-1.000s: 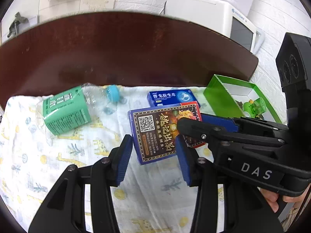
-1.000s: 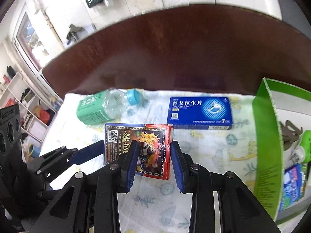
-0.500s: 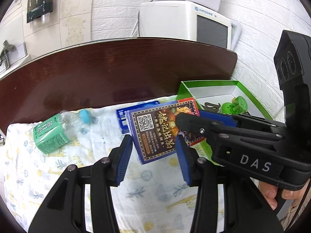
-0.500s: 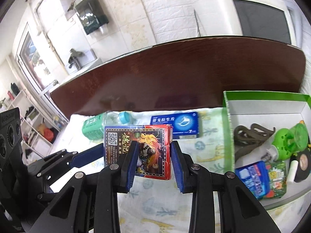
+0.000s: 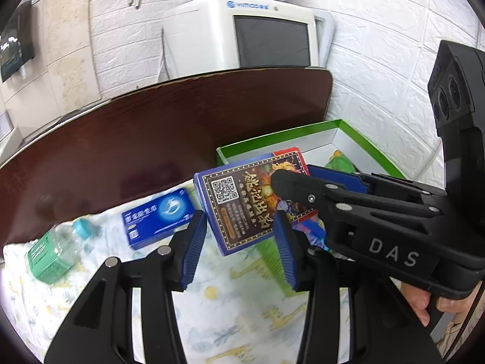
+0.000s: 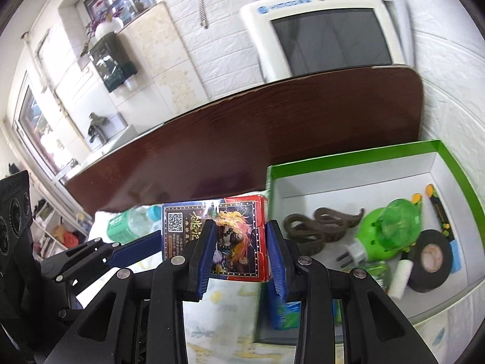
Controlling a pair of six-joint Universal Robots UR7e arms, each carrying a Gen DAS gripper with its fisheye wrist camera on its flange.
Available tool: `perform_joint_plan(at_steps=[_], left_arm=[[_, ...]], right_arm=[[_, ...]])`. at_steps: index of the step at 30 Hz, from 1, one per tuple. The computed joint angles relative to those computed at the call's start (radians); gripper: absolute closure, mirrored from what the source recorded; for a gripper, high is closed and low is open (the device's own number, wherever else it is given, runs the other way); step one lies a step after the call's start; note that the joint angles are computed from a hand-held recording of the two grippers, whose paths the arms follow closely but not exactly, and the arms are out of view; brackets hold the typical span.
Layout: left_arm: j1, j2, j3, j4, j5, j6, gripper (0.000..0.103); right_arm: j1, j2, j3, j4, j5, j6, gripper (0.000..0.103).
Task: Organize rigid objects
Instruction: 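Lift the card box with the right tool and lower it into the green box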
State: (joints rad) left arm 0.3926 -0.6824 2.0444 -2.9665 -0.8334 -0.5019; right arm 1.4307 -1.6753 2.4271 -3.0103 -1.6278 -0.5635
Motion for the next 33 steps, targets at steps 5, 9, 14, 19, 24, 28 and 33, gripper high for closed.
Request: perform_joint_plan(at_steps=[5,9,14,19,24,28,33], left_arm=[[0.018,0.052,-0.082,-0.005,-0.033,0.061,0.060],[0.030,0.079,-0.130,-0.001,-0.052,0.085,0.060],[0.054,0.109,-0.185,0.040,-0.067,0.091,0.060],[0.075,0.133,-0.227,0.082,-0.073,0.089,0.060],[0.093,0.149,-0.243,0.083,-0.088,0.080,0.060],[0.106,0.157,-0.257,0.098,-0.095,0.071,0.060],[0.116,0.160,-0.259,0.102,-0.103,0.060,0.059]], right_arm=[[-0.047,-0.022,-0.035,0.019,0.029,-0.004,0.068],[-0.067,-0.016,-0.070,0.021,0.033,0.001,0.068],[-0.080,0.010,-0.109,0.030,0.032,-0.003,0.068],[-0.094,0.048,-0.143,0.041,0.021,0.006,0.068],[-0.103,0.079,-0.163,0.048,0.013,0.021,0.068],[-0.103,0.103,-0.178,0.042,0.000,0.028,0.068],[-0.095,0.124,-0.190,0.040,-0.022,0.037,0.068]])
